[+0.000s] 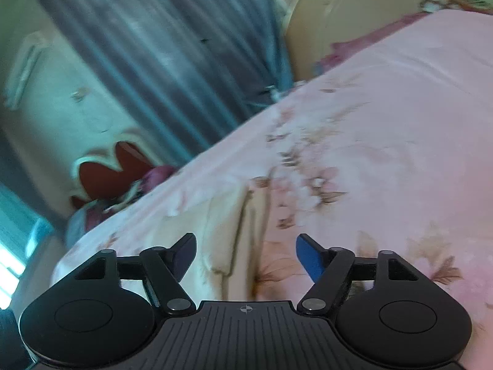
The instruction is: Fold small clothes
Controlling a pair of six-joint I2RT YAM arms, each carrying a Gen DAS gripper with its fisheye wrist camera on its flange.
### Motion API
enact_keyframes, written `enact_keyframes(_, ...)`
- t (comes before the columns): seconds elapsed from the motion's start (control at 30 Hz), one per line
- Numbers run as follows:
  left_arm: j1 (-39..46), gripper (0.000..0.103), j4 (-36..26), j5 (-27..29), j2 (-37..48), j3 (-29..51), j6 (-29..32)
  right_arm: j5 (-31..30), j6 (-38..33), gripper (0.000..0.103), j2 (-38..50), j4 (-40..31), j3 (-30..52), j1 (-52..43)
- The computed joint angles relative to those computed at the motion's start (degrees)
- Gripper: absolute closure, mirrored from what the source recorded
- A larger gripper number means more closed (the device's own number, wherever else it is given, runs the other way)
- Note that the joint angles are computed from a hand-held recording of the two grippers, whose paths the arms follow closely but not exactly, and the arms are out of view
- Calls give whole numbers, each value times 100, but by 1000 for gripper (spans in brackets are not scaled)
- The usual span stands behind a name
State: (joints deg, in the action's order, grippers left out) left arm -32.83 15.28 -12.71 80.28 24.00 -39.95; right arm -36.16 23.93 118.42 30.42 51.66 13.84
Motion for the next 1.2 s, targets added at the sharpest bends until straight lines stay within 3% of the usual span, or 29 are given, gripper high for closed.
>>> enact_keyframes(0.07, 485, 64, 18, -91, -561, -417, 151, -294, -55, 74, 133, -214, 199, 89)
enact_keyframes(0.17, 1371, 67, 194, 86, -610, -667, 360, -217, -146, 74, 319, -385, 418, 426)
enact_keyframes(0.3, 2586, 70, 780, 1227, 359, -517, 596, -8, -271, 74, 642, -1035, 877, 754)
enact_keyframes(0.5, 2830, 71, 1100, 1577, 1145, -569, 772, 119, -398, 74, 946, -1448, 1277, 961)
enact_keyframes(0.7, 3003, 75, 1974, 1467, 745, -1037, 1129, 413, -470, 74, 985, -1675, 1505, 1175)
enact_keyframes(0.73, 3044, 75, 1846, 1607, 771, -915, 1295, 549, -485, 79, 969, -1677, 1523, 1248)
enact_keyframes(0.77, 3050, 75, 1696, 1704, 906, -724, 1494, 608, -495, 95, 949, -1649, 1494, 1284)
enact_keyframes(0.87, 2939, 75, 1501, 1675, 1075, -409, 1886, 951, -543, 95, 593, -1516, 1154, 1397)
enact_keyframes(0.97, 2818, 78, 1365, 1723, 707, -415, 2015, 1024, -581, 95, -133, -1266, 410, 1367)
enact_keyframes(1.07, 2501, 78, 1036, 1567, 1126, -41, 2277, 1292, -612, 95, 157, -1499, 494, 1376)
enact_keyframes(1.2, 2329, 78, 783, 1330, 1476, 264, 2431, 1095, -256, 95, 359, -1301, 528, 1274)
